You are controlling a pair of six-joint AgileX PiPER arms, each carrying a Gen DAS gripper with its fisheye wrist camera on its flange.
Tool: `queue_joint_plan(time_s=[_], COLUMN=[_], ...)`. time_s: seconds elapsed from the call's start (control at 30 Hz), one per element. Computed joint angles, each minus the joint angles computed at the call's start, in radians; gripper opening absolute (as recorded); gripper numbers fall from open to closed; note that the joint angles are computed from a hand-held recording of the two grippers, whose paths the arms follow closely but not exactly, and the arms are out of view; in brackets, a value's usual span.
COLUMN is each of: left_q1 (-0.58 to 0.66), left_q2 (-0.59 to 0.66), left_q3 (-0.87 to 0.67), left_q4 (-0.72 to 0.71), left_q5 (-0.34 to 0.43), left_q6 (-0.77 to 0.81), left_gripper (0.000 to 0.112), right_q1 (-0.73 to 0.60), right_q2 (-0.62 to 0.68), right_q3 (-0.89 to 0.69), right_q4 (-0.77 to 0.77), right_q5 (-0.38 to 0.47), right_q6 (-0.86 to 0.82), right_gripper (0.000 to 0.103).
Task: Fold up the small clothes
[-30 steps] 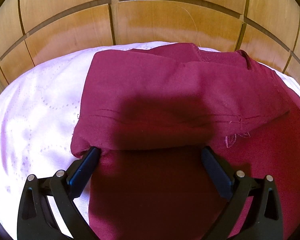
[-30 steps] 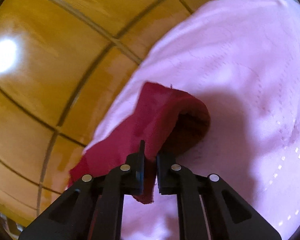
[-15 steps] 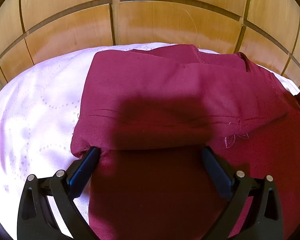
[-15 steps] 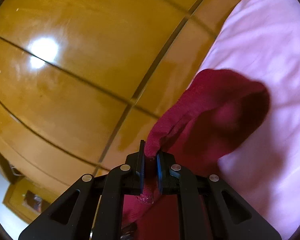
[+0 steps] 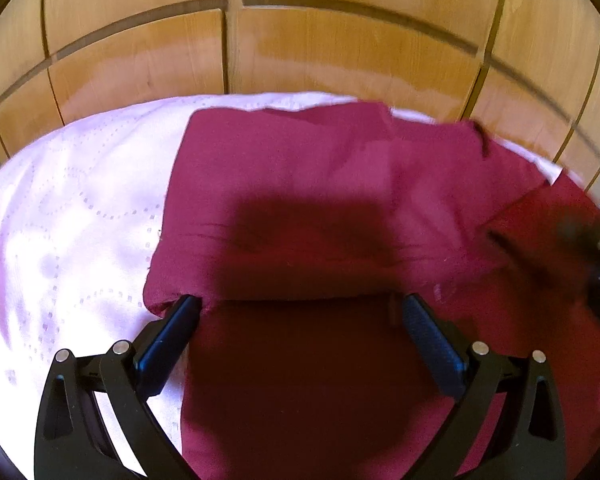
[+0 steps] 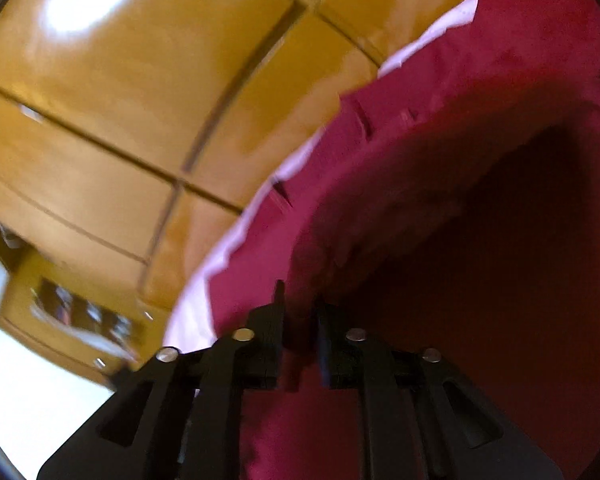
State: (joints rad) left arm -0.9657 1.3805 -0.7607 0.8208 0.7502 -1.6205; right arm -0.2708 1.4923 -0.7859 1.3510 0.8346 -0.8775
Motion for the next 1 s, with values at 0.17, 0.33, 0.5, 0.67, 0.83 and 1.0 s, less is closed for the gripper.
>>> queue_joint_plan(time_s=[0.17,0.33,0.5,0.67,0.83,1.0], left_q1=[0.002,-0.048,-0.029,-0.038,-0.075,-0.021], left_q2=[-0.142,-0.106,0.059,0.171,0.209,0.143], left_q3=[0.051,-0.016,-0.114,-0.181,-0.239,-0.23], left_q4=[-0.004,-0.038,-0.187,-0.192,-0.179,-0.332], left_q5=[-0.085,-0.162,-0.292,-0.313,-0.237,-0.312], left_q6=[-0.12,-0.107,0.011,-0.028,-0.005,0.176], left_gripper=[0.1,0.091,0.077,0.069,0.022,0.002], right_q1=[-0.154,-0.403,-0.489,-0.483,-0.556,-0.551], right_q2=[-0.114,-0.279,-0.211,-0.134,-0.047,-0.054], right_q3=[0.083,0.171,0.161,0.189,0.179,0.183], right_q4=[-0.042,-0.116,-0.098,-0.023,0.006,0.01], right_q5=[0.054,0.043,-0.011,-0.053,0.04,0.036], right_q6=[-0.134,-0.283,-0.388,-0.449,-0.451,-0.454], right_gripper=[0.065,0.06,0.03,0.03,0.025,0.025])
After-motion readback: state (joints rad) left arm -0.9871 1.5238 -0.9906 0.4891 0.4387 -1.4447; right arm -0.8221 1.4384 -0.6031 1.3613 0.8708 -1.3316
